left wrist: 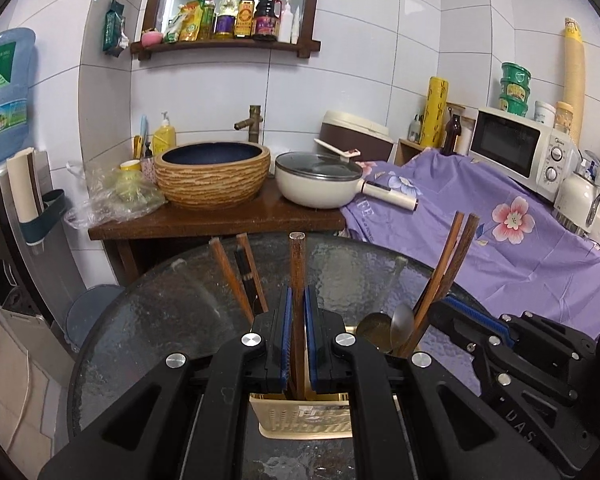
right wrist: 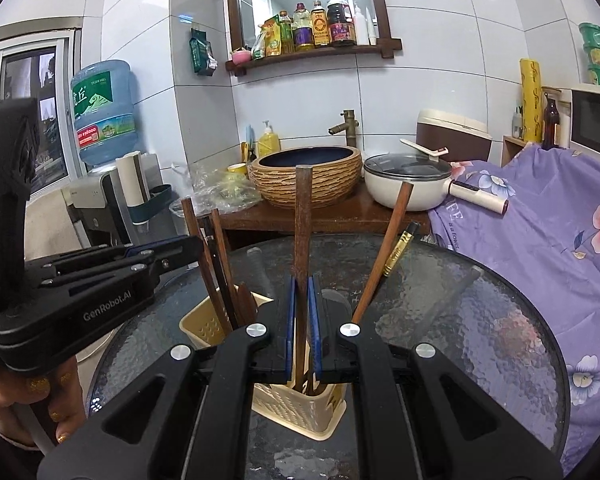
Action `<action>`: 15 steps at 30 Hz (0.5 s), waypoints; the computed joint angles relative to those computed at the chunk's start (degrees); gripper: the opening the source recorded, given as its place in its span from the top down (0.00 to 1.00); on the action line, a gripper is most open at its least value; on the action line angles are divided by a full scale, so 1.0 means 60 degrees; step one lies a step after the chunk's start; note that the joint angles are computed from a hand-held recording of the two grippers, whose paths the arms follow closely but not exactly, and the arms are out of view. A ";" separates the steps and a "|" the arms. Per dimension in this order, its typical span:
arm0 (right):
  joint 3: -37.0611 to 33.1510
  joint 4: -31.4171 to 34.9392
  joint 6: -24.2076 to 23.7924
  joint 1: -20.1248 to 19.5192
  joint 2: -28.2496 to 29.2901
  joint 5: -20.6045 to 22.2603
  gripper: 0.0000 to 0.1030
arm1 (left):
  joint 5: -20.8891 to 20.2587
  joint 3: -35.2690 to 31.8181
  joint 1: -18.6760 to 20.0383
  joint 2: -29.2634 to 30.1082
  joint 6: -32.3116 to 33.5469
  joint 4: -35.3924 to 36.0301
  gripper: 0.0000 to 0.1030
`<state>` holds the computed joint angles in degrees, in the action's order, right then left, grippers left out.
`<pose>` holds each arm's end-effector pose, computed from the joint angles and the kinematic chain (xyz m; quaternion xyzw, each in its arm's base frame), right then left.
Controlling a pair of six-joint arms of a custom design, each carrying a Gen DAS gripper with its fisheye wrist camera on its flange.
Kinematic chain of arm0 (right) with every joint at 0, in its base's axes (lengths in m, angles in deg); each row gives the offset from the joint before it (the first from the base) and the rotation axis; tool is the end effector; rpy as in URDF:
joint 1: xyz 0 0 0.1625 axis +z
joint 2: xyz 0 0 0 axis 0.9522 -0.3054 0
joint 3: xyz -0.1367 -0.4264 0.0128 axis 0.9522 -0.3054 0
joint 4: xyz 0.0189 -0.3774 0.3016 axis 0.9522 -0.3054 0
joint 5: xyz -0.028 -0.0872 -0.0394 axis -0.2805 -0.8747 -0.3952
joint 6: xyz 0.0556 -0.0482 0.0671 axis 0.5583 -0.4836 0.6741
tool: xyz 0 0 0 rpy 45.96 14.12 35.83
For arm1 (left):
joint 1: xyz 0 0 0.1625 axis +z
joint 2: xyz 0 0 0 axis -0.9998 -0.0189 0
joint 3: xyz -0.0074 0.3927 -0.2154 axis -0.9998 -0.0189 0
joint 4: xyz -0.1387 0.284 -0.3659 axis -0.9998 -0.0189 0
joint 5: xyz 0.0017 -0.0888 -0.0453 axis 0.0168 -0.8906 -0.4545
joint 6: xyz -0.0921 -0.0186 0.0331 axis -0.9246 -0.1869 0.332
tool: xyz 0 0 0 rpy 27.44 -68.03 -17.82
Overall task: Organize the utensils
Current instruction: 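Lower both chopsticks into the holder and open both grippers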
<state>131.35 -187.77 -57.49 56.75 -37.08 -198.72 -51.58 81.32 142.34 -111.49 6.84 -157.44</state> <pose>0.4773 -0.5173 0.1454 0.0842 -0.7574 0.5589 0.3269 -0.2424 -0.5978 0.4126 0.4476 0.8331 -0.3068 0.1072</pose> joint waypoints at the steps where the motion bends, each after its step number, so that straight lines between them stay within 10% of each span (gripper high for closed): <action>1: 0.0007 -0.0061 -0.0031 -0.0001 0.0007 -0.0001 0.93 | 0.0022 0.0015 0.0030 0.0015 0.0015 0.0014 0.94; 12: 0.0189 -0.0262 0.0002 0.0017 -0.0071 0.0098 0.90 | -0.0031 0.0157 0.0047 -0.0099 0.0212 -0.0037 0.93; 15: 0.0147 -0.0902 -0.0500 0.0125 0.0029 0.0059 0.66 | -0.0164 0.0249 0.0062 -0.0281 0.0296 -0.0102 0.73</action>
<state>132.23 -193.18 -60.49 57.50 -36.91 -198.37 -52.57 82.81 142.71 -113.18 8.61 -158.05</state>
